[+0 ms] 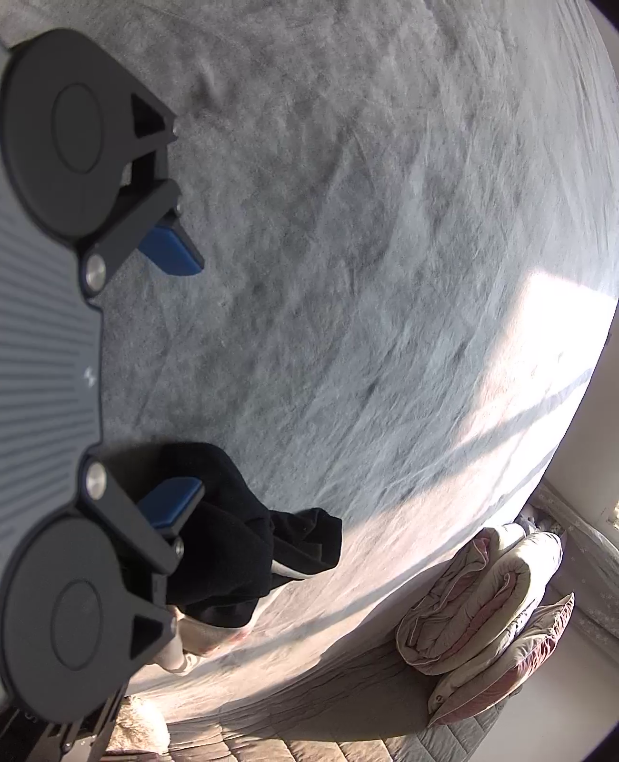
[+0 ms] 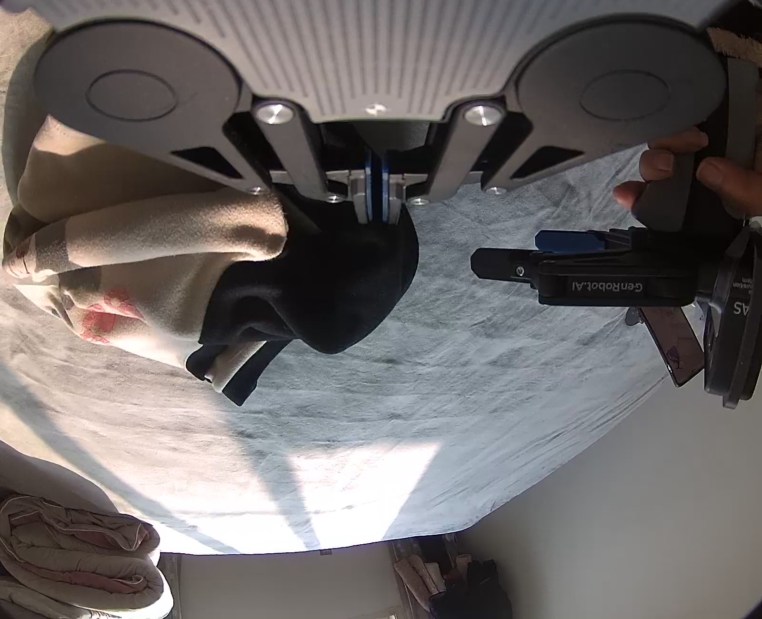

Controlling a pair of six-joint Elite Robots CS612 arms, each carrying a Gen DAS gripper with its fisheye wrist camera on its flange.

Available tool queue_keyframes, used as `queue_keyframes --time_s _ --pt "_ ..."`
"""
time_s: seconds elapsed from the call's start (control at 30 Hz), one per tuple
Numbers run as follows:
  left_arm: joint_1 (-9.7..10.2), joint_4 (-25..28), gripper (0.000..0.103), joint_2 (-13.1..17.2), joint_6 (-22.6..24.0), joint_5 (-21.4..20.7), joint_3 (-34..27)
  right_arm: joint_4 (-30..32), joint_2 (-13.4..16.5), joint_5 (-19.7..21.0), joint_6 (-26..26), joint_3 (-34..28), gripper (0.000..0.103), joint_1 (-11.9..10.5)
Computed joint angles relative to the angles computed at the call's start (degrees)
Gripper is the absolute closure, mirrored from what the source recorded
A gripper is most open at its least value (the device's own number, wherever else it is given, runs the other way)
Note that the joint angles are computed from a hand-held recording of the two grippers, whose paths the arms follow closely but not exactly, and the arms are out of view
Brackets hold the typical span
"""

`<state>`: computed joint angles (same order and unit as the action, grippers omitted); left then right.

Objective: Fold clothes
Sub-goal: 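Reach both grippers toward the crumpled black and beige clothes pile, then grasp the black garment with the left gripper while the right grasps the beige sweatshirt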

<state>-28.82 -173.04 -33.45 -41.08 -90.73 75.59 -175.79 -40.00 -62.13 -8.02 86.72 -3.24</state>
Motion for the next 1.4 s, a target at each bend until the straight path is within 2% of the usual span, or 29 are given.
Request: queue_keyframes --time_s 0.27,0.37,0.47,0.57,0.7,0.83,0.87,0.9,0.93,0.97,1.07,1.13,1.2,1.23,1.27,1.3,1.37,1.4 --pt "0.62 -1.7 0.011 -0.2 0.9 -3.0 0.5 2.7 0.0 -0.4 2.2 -4.3 0.097 1.1" --pt "0.74 -3.7 0.01 -0.3 1.0 -3.6 1.0 3.4 0.6 0.5 3.2 -6.8 0.099 1.7" --pt "0.73 -4.5 0.01 -0.3 1.9 -4.6 1.0 3.7 1.4 3.3 4.0 -9.7 0.1 2.3" --pt "0.67 -3.0 0.01 -0.1 2.9 -4.8 0.6 7.1 1.5 -1.4 0.7 -12.0 0.1 3.7" --pt "0.82 -2.2 0.01 0.7 2.6 -6.5 -0.7 8.5 1.3 -7.2 -3.2 -12.2 0.099 4.0" --pt "0.74 -2.0 0.01 2.5 0.8 -11.4 -3.3 9.3 2.0 -13.5 -3.2 -12.9 0.088 3.5" --pt "0.65 -1.7 0.01 3.0 0.5 -12.7 -4.1 9.6 2.3 -14.9 -3.0 -13.3 0.076 3.3" --pt "0.51 -1.2 0.01 3.4 0.2 -13.6 -4.7 9.6 2.7 -16.5 -2.9 -13.7 0.054 3.1" --pt "0.26 -0.2 0.01 3.7 0.4 -13.8 -5.3 9.1 3.1 -17.8 -3.0 -13.9 0.047 2.8" --pt "-0.01 0.8 0.01 3.8 0.6 -13.9 -5.8 8.7 3.5 -19.0 -3.5 -14.1 0.045 2.6" --pt "-0.82 3.8 0.012 4.3 2.2 -13.5 -7.0 10.6 4.9 -22.8 -3.4 -15.8 0.045 1.7" --pt "-1.25 5.3 0.021 4.5 2.9 -12.9 -7.6 12.3 5.7 -24.0 -1.9 -16.8 0.045 0.8" --pt "-1.5 6.4 0.041 4.7 2.6 -12.3 -8.0 13.2 6.5 -25.0 -0.6 -17.5 0.045 -0.1" --pt "-1.63 7.0 0.046 4.7 2.4 -12.1 -8.1 13.8 6.8 -25.4 0.1 -17.8 0.045 -0.4" --pt "-1.88 7.4 0.055 4.7 2.8 -10.8 -8.1 14.2 7.0 -25.6 1.2 -17.9 0.045 -0.8" --pt "-2.12 7.2 0.066 4.6 3.6 -9.6 -7.9 14.9 7.3 -25.4 2.9 -17.9 0.045 -1.4" --pt "-2.15 6.3 0.08 4.8 3.9 -9.6 -7.9 16.8 7.6 -24.2 5.4 -18.0 0.044 -2.3" --pt "-2.1 5.9 0.083 4.7 3.7 -9.5 -7.8 17.0 7.7 -23.2 6.8 -17.8 0.042 -2.8"
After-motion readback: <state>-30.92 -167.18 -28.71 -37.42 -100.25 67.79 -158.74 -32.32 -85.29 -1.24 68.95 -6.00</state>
